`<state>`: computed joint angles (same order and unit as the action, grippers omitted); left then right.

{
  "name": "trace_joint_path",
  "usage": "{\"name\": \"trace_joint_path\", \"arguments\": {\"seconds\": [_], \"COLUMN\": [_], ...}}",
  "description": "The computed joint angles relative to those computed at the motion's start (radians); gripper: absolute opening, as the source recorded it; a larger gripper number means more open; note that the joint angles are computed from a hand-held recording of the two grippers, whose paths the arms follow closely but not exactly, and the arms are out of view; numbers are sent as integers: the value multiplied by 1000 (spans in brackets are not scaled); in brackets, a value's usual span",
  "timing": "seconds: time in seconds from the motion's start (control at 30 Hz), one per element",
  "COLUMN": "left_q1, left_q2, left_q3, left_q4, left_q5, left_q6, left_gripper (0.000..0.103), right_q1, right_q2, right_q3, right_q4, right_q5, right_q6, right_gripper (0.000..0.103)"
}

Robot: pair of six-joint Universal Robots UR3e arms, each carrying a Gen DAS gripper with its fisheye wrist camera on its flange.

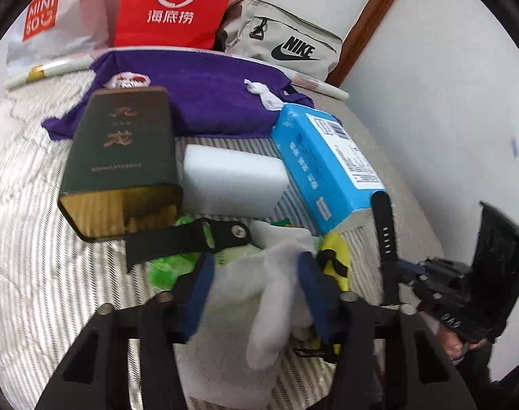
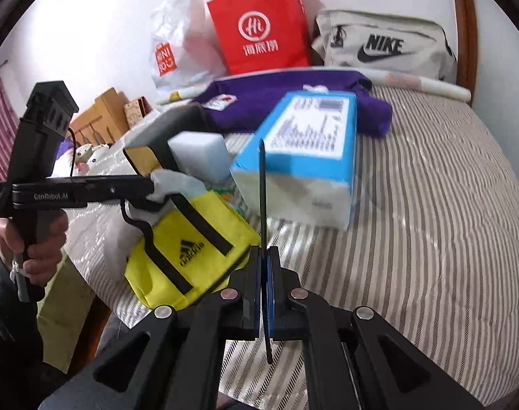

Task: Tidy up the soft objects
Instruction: 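Grasp the white glove with the left tool while the right tool holds the black strap, then carry the glove and black strap up onto the purple towel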

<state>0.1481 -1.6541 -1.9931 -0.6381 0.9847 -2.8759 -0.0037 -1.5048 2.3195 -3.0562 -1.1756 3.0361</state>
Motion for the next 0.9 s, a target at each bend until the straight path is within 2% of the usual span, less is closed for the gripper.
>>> {"name": "trace_joint_path", "arguments": {"seconds": [0.03, 0.1, 0.23, 0.67, 0.77, 0.87, 0.9], "left_q1": [4, 14, 47, 219, 184, 136, 123], "left_q2": [5, 24, 89, 296, 260, 208, 190], "left_q3": [-8, -19, -66, -138, -115, -83, -70], "left_q4": [-3, -25, 11, -123, -138, -148, -158], "left_q5": [-8, -27, -22, -90, -56, -54, -61], "left_q6": [5, 31, 16, 84, 78, 74, 76], "left_gripper": [23, 11, 8, 7, 8, 14, 23], "right_q1": [6, 19, 35, 19, 19, 35, 38], "right_q2": [2, -3, -13, -117, -118, -98, -93], "right_q3": [3, 2, 1, 37, 40, 32, 29], "right_q4": [-12, -13, -8, 33, 39, 36, 37], "right_q5": [-7, -19, -47, -64, -65, -74, -75], "right_q6": [3, 1, -1, 0, -2, 4, 5], "right_gripper": [3, 3, 3, 3, 3, 3, 3]}}
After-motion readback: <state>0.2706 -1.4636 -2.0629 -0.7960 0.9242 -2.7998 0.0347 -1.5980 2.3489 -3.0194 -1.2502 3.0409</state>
